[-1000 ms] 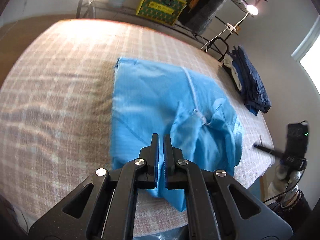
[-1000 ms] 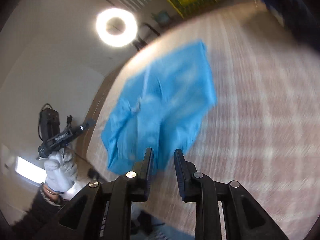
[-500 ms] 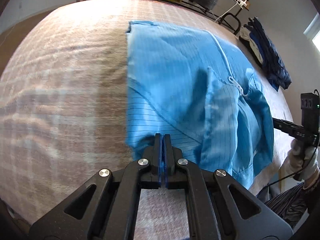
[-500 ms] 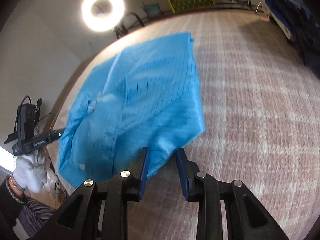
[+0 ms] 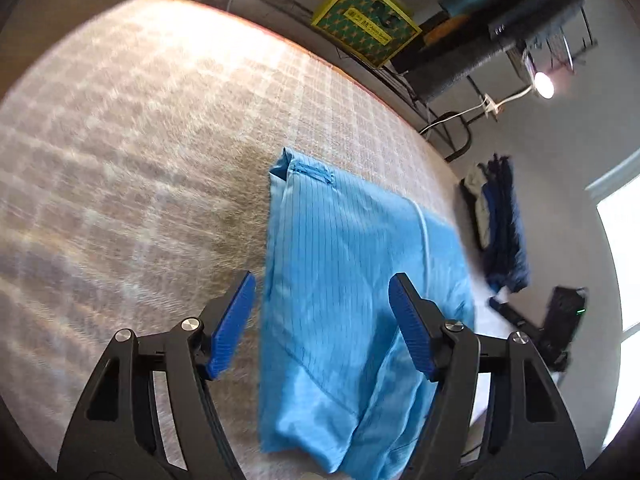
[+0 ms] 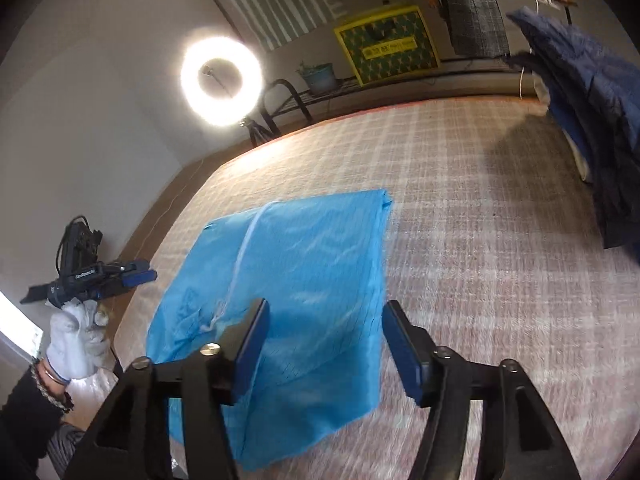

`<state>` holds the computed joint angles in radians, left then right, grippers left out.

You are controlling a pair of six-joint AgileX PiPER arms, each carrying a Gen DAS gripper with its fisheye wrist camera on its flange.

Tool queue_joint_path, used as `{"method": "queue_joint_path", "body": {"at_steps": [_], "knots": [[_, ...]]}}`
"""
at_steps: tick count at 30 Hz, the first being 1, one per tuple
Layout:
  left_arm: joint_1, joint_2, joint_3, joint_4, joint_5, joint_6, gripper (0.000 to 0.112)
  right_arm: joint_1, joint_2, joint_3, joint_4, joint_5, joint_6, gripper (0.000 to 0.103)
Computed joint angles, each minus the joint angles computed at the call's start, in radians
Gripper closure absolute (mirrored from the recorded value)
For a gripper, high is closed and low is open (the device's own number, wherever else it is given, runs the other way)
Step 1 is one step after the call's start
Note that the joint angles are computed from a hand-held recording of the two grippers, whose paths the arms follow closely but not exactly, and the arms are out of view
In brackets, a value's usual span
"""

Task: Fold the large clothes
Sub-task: 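Grasp the folded coat's end with both grippers, then lift the folded blue coat with both grippers and carry it toward the navy clothes stack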

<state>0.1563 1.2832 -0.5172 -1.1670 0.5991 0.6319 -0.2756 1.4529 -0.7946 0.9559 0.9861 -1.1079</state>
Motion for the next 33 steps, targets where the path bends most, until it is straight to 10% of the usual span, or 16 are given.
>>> {"method": "queue_joint_path", "body": {"at_steps": [13,22,33], "knots": [[0.139,0.317,-0.061,-0.223,0.177,0.311,0.045,-0.041,0.326,-0.094,0.092,0.107,-0.034,0.036],[0.134,0.380,-0.084,-0.284,0.210,0.370,0.063,-0.021,0.434,-0.120,0.145,0.202,-0.064,0.066],[-0.113,0.263,-0.132,-0.056,-0.097,0.101,0.095,0.087,0.296,-0.046,0.131,0.074,-0.003,0.083]]}}
